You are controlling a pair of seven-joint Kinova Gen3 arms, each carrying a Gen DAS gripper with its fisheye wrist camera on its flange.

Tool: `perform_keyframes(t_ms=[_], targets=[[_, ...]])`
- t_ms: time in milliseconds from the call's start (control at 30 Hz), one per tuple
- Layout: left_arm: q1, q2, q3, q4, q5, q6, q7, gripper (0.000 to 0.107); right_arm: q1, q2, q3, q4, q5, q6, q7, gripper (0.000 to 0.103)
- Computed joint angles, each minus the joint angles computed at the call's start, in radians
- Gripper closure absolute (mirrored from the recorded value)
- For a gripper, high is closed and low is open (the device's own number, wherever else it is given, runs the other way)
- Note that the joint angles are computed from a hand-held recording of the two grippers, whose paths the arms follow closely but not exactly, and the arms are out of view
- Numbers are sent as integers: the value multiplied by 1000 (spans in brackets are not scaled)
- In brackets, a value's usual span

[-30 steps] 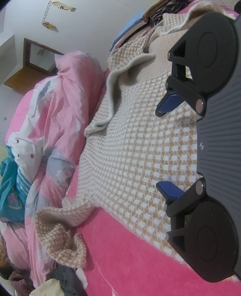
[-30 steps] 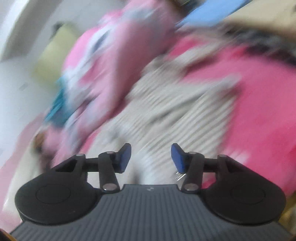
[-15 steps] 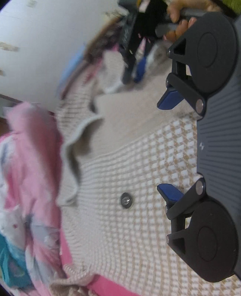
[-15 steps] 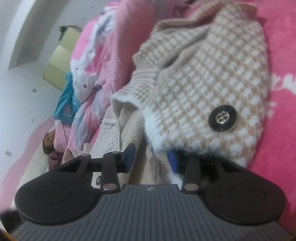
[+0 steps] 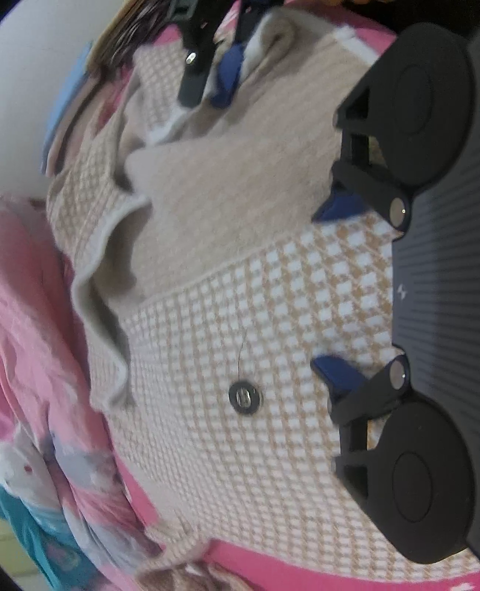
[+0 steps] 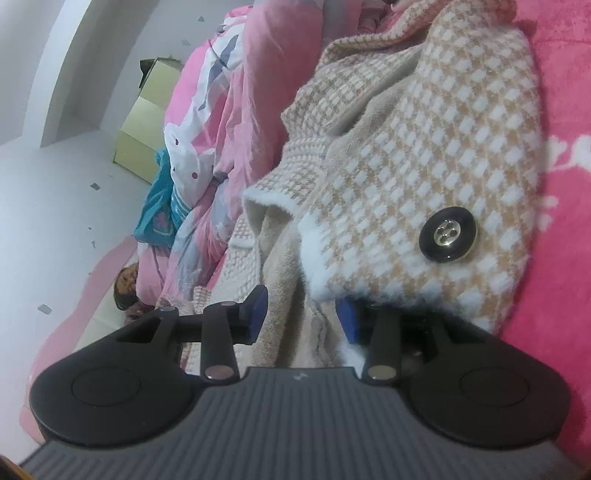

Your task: Fold clothes

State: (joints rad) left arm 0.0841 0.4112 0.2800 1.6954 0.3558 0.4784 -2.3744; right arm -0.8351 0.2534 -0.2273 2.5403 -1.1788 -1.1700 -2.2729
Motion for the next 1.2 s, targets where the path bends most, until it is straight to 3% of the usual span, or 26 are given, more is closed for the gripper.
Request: perform_keyframes(t_ms=[67, 133, 367, 500, 633, 733, 833, 933, 1000, 1067, 1133, 1200], targets=[[21, -10, -38, -14, -21, 14, 51, 78, -3, 6, -3, 13, 10, -16, -29, 63], [23, -20, -62, -23, -37, 10, 84, 90, -11, 7, -5, 16, 2, -21, -30, 63], [-95, -36, -90, -94, -9, -79, 140, 92, -13, 3, -1, -8, -28, 2, 32, 63], [-114, -15, -172, -161, -65, -168, 246, 92, -15, 6, -2, -19, -45, 5, 56, 63], [-185, 66, -217, -284, -91, -154, 356, 92, -15, 6, 0, -41, -72, 17, 104, 63], [-247, 155, -221, -392, -102, -72, 428, 92, -13, 5, 0, -63, -101, 30, 156, 63], [-298, 238, -208, -448, -112, -23, 473, 89, -10, 5, -1, -87, -131, 41, 211, 63], [-398, 278, -107, -457, -67, -13, 416, 78, -5, 5, -1, -113, -162, 55, 274, 63], [-455, 299, -52, -464, -28, -1, 367, 69, 0, 4, -2, -123, -176, 62, 306, 63], [-474, 287, -51, -482, -6, 49, 358, 46, 3, 4, -5, -124, -180, 61, 314, 63], [-489, 282, -65, -517, 19, 115, 369, 34, 3, 5, -8, -119, -175, 55, 300, 63], [-537, 274, -50, -548, 71, 190, 354, 33, 4, 6, -10, -113, -167, 51, 285, 63]])
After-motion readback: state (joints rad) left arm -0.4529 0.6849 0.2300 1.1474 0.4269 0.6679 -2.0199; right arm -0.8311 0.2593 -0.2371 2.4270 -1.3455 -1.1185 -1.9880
